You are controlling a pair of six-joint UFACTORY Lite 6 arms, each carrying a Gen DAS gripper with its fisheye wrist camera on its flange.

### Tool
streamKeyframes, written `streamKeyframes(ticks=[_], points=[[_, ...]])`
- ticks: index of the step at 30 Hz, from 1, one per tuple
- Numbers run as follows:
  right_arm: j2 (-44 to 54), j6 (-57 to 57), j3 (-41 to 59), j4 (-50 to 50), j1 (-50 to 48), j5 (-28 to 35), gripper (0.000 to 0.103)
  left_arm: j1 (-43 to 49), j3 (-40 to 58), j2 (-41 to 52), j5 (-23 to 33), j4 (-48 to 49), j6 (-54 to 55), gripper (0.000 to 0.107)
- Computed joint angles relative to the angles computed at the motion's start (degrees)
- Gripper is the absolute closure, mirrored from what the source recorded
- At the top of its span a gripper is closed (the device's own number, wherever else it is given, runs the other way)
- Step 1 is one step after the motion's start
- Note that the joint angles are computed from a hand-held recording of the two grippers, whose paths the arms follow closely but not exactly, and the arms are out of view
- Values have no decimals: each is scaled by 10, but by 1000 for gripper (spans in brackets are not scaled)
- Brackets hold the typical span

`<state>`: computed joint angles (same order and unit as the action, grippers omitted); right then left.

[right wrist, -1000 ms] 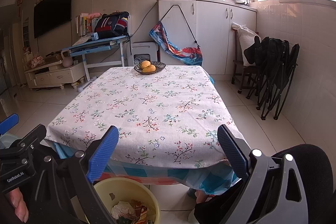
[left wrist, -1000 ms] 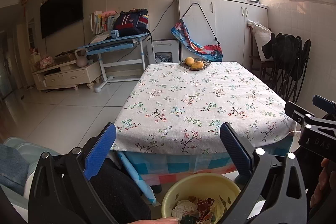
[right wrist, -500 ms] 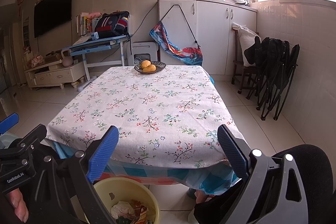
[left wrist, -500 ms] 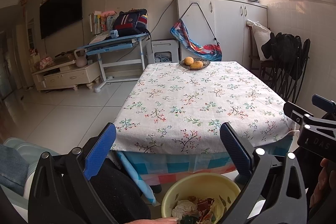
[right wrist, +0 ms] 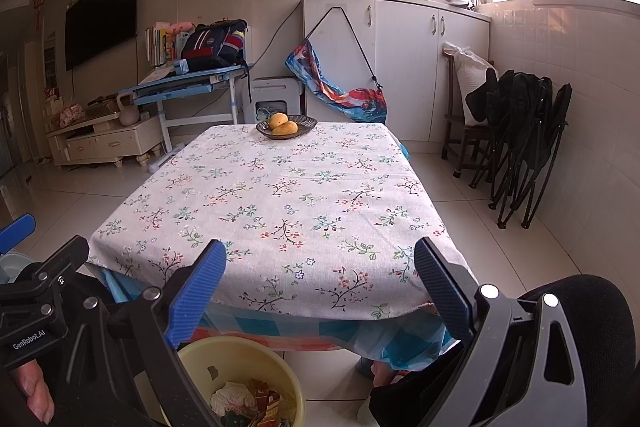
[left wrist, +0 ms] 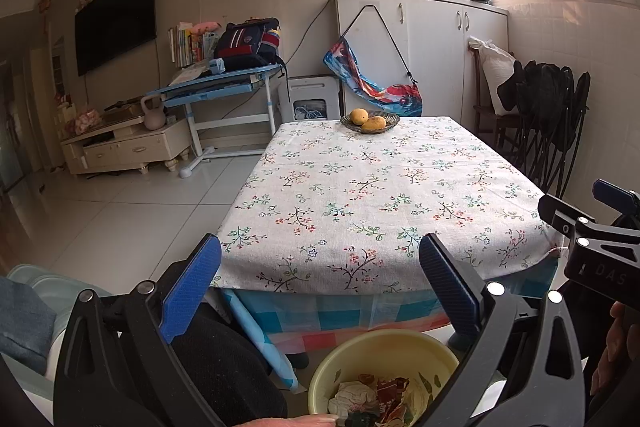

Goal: Collect trash

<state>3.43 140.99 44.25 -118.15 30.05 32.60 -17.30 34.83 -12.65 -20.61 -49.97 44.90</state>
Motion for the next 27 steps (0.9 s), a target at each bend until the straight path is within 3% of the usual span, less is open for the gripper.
streamKeyframes(ticks=[10,15,18,23,27], points=[[0,-2,1,1,-1,-1,12,5,6,7,0,-8,15,11],[2,13,1,-6,-3,-5,12,-5,8,22,-29,-43,54,11],[7,13,11,-13,-6,-10,12,5,21,40,-2,-23,51,11],[60,1,89,-28,-42,-56,8,27,53,76,39,3,46,11],[142,-88,199,27,-74,-105,8,54,89,108,67,20,31,11]])
